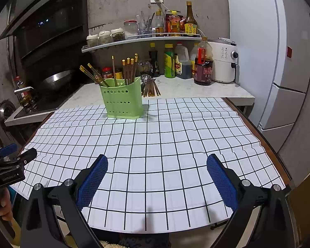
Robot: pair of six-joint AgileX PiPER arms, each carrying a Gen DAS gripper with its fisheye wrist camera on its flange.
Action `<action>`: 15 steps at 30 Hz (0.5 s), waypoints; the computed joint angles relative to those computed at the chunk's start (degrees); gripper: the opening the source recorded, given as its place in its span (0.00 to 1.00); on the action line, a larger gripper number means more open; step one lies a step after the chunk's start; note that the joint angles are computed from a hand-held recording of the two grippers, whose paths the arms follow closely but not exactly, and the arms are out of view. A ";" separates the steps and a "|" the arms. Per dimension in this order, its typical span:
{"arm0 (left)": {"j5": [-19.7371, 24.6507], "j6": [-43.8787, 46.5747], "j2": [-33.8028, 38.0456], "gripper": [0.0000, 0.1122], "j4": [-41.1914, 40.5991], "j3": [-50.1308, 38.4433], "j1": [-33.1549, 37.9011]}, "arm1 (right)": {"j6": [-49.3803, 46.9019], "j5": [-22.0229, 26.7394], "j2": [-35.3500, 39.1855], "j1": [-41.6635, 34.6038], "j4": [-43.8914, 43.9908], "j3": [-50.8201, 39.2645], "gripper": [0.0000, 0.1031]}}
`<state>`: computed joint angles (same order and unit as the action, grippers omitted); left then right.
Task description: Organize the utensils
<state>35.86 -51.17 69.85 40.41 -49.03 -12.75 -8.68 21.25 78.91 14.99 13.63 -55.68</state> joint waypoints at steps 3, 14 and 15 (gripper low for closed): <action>-0.54 1.87 0.18 0.86 -1.83 -0.12 0.90 | -0.17 0.11 0.10 -0.11 0.18 -0.06 0.93; -0.05 -2.26 -0.08 0.86 2.62 0.57 -1.47 | 1.26 -0.36 0.67 0.15 -0.94 0.32 0.93; -0.22 -2.33 -0.14 0.86 2.78 0.66 -1.43 | 0.99 -0.36 0.79 0.04 -0.64 0.24 0.93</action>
